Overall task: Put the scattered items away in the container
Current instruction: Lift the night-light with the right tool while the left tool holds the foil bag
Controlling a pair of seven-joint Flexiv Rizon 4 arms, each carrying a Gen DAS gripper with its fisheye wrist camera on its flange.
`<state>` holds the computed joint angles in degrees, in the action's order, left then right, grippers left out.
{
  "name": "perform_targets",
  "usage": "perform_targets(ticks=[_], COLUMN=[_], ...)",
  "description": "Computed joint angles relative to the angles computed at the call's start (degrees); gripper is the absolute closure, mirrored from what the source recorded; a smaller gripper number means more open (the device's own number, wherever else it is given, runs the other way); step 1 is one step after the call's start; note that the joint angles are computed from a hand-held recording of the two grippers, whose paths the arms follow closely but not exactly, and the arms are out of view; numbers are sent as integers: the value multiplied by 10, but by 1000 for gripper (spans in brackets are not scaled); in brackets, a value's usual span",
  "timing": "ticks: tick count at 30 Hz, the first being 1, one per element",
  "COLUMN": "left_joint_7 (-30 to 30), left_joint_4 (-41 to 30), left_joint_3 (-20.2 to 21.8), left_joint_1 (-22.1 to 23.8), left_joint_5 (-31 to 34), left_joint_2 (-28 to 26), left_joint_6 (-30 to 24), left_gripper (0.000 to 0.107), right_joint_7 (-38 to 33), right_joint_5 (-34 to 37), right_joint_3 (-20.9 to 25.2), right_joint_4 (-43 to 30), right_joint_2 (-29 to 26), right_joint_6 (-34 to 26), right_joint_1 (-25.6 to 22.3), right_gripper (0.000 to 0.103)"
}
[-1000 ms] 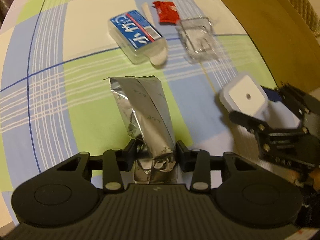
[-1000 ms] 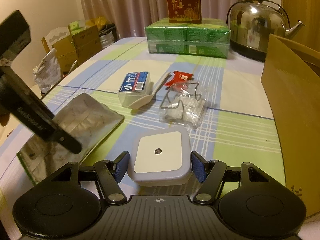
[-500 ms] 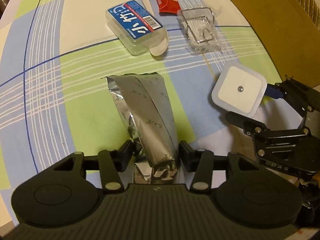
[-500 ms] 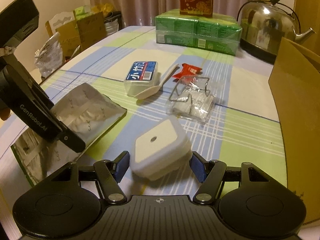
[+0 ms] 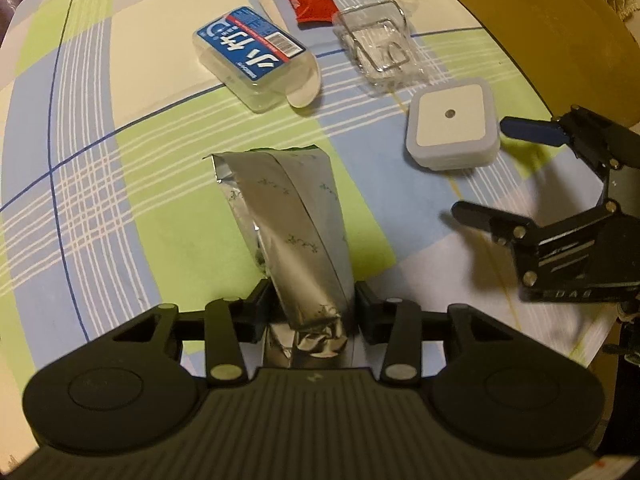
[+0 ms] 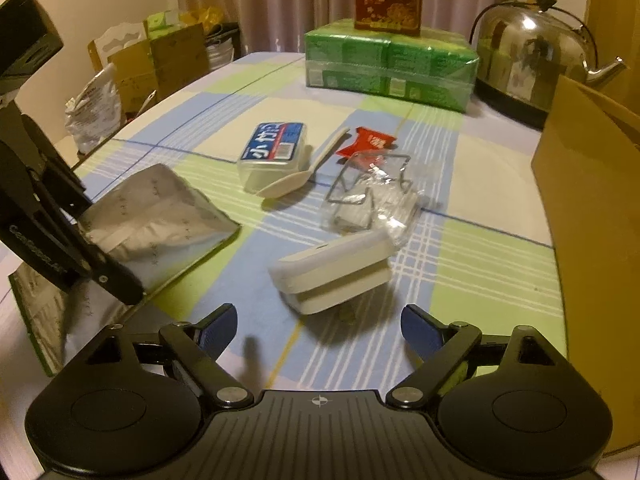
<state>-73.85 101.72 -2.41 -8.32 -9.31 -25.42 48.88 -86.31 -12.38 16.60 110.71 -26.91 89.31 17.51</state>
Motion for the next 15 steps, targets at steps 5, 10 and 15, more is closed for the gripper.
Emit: perform_targets(ticks=[5,10,15], left_joint_7=[0,-3,-15], left_joint_4=[2,-1,-6], left_joint_3=[-2,-2,-2], left_joint_1=[5,4,7], left_joint_5=[-9,-10,-19], left_joint_2=[1,-5,-14], left_joint_6=[13,23,17], left_gripper=[70,70,62], right_joint_7=[-48,-136,-202], right_joint_5=[-15,-26,-4], right_joint_3=[21,106,139], right_joint_4=[-17,-63,-93], right_joint_2=[-22,-67,-88], right_joint_6=[26,-7,-39], right_joint_1=[-24,-94,-110], right_gripper=[16,16,18])
